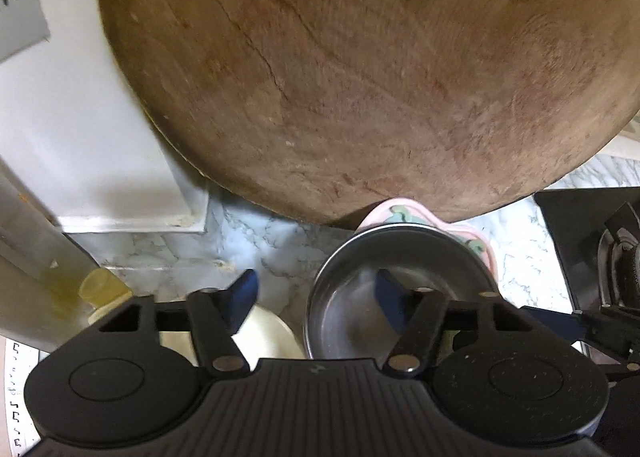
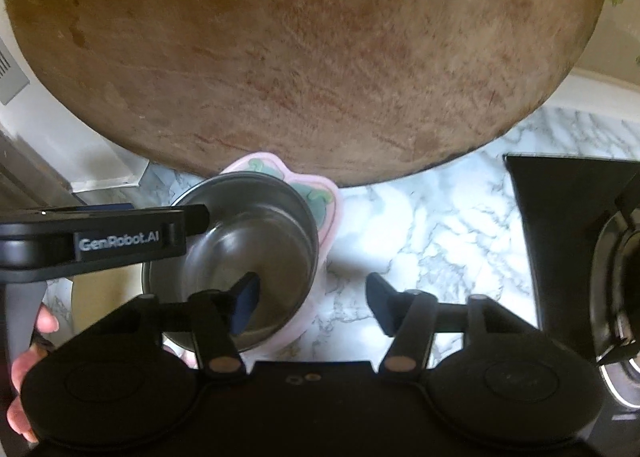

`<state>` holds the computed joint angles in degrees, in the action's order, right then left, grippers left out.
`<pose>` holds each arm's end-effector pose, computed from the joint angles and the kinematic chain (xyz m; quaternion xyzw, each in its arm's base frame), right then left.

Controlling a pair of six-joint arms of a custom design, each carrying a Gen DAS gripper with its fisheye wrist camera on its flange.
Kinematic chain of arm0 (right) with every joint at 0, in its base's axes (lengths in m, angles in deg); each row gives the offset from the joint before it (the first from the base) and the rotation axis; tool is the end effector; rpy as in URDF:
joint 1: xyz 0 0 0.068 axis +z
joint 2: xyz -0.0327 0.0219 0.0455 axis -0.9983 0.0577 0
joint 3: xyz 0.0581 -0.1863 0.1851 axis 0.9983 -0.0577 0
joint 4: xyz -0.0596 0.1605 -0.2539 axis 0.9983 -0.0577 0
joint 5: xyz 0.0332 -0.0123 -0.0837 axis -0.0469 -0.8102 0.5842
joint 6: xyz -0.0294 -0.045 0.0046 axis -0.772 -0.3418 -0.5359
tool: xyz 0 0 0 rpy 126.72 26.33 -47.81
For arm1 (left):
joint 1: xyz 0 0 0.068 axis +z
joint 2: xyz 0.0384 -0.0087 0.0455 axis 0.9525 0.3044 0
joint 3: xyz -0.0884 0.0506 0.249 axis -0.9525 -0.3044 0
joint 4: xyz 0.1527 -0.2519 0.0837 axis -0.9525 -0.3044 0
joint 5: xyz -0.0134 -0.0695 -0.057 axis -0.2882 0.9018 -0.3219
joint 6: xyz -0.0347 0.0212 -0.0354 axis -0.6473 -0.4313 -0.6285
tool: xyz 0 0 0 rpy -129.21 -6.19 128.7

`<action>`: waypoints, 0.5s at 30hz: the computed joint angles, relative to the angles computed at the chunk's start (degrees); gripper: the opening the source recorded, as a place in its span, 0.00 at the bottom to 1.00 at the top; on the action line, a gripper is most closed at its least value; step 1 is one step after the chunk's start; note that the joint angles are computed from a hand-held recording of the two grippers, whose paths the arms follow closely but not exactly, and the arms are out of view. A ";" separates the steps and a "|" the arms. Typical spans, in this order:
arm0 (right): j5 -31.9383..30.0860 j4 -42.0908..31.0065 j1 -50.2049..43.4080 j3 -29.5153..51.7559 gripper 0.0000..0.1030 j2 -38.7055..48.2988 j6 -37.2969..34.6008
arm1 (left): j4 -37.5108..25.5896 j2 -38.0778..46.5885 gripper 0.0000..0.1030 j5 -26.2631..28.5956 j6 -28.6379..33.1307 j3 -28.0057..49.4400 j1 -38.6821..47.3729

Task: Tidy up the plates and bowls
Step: 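Move both tools to the pink two-handled pot and grip its rim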

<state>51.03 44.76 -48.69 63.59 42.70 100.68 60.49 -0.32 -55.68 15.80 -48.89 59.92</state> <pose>0.2395 0.1854 0.0971 -0.1024 0.9605 0.1183 0.2301 0.2466 -0.0494 0.1087 -0.0526 0.9611 -0.0069 0.2711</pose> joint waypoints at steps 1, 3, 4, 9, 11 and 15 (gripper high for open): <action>-0.23 -0.16 -0.09 0.16 0.53 0.18 0.11 | 0.21 0.70 0.51 -0.16 0.08 0.27 -0.07; -0.12 -0.43 -0.01 0.40 0.48 0.34 -0.01 | 0.76 2.26 0.43 -0.30 0.29 0.81 -0.30; -0.06 -0.69 0.02 0.53 0.45 0.39 0.00 | 0.93 2.99 0.37 -0.14 0.36 1.09 -0.29; -0.89 -2.14 -0.02 1.30 0.36 0.88 0.33 | 1.64 5.78 0.24 -1.12 0.86 2.17 -1.08; -1.27 -2.41 0.05 1.37 0.28 0.95 0.75 | 1.50 5.64 0.19 -1.37 0.80 2.09 -1.33; -1.83 -2.49 0.25 1.59 0.19 1.06 1.17 | 1.18 6.37 0.11 -1.50 -0.47 2.39 -1.10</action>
<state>49.21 42.27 -48.45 65.18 43.76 101.85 61.67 6.06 -57.18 15.33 -46.49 58.81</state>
